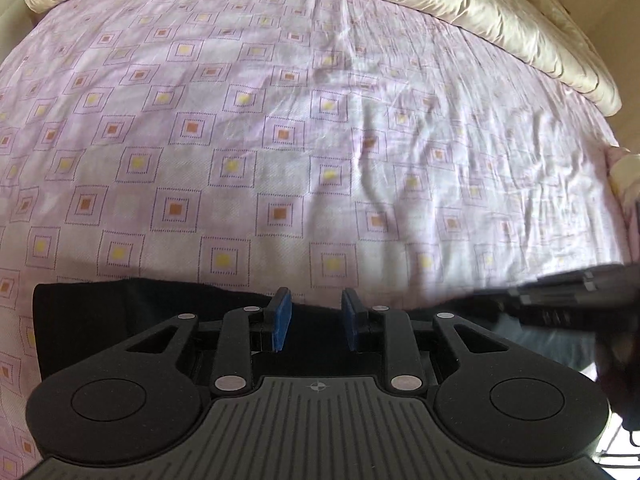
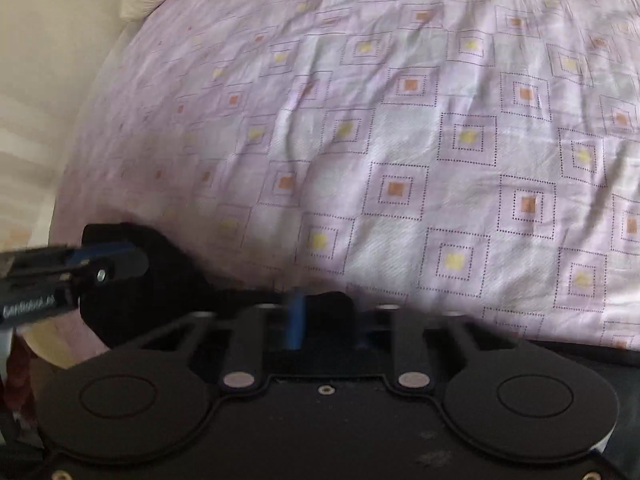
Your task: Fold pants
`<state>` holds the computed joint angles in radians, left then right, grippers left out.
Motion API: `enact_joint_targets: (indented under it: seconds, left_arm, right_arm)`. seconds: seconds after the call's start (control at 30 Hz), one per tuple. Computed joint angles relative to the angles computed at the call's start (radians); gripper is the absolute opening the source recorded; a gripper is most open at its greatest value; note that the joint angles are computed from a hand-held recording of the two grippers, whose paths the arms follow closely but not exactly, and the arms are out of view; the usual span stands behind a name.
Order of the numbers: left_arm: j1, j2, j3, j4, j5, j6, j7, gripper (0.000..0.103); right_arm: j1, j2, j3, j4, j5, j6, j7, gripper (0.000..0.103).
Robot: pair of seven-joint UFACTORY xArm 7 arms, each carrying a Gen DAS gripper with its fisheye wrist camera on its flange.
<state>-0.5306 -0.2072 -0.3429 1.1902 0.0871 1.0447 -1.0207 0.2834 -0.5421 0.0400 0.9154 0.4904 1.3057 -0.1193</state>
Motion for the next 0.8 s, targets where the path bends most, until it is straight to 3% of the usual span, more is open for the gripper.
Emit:
enact_joint_targets:
  seconds: [0.3,0.43,0.53,0.63,0.7,0.73,0.77,0.8]
  left_arm:
    - [-0.019,0.076,0.007,0.027,0.003,-0.013,-0.001,0.027]
    - [-0.037,0.049,-0.002,-0.020,-0.001,0.004,-0.028,0.027]
    - [-0.043,-0.003,-0.016,-0.089,0.010,-0.030,-0.080,0.028]
    - [-0.042,-0.029,-0.027,-0.133,0.021,-0.061,-0.104,0.029]
    - [-0.041,-0.032,-0.029,-0.152,0.022,-0.080,-0.106,0.030]
    - [-0.041,-0.030,-0.028,-0.157,0.018,-0.086,-0.106,0.030]
    - [-0.040,-0.029,-0.029,-0.163,0.018,-0.093,-0.110,0.031]
    - [-0.039,-0.031,-0.031,-0.173,0.023,-0.104,-0.118,0.032]
  right_arm:
    - [0.030,-0.330,-0.003,-0.147,0.006,-0.021,-0.035,0.005]
    - [0.063,-0.383,-0.003,-0.159,-0.017,0.015,-0.047,0.002]
    - [0.067,-0.402,0.005,-0.170,-0.046,0.055,-0.048,0.003]
    - [0.035,-0.403,0.014,-0.179,-0.053,0.030,-0.001,0.012]
    - [0.012,-0.379,0.023,-0.169,-0.056,-0.021,0.038,0.033]
    - [0.008,-0.359,0.024,-0.161,-0.053,-0.048,0.053,0.054]
    - [0.005,-0.331,0.026,-0.151,-0.050,-0.078,0.068,0.068]
    - [0.008,-0.294,0.025,-0.136,-0.043,-0.100,0.078,0.069]
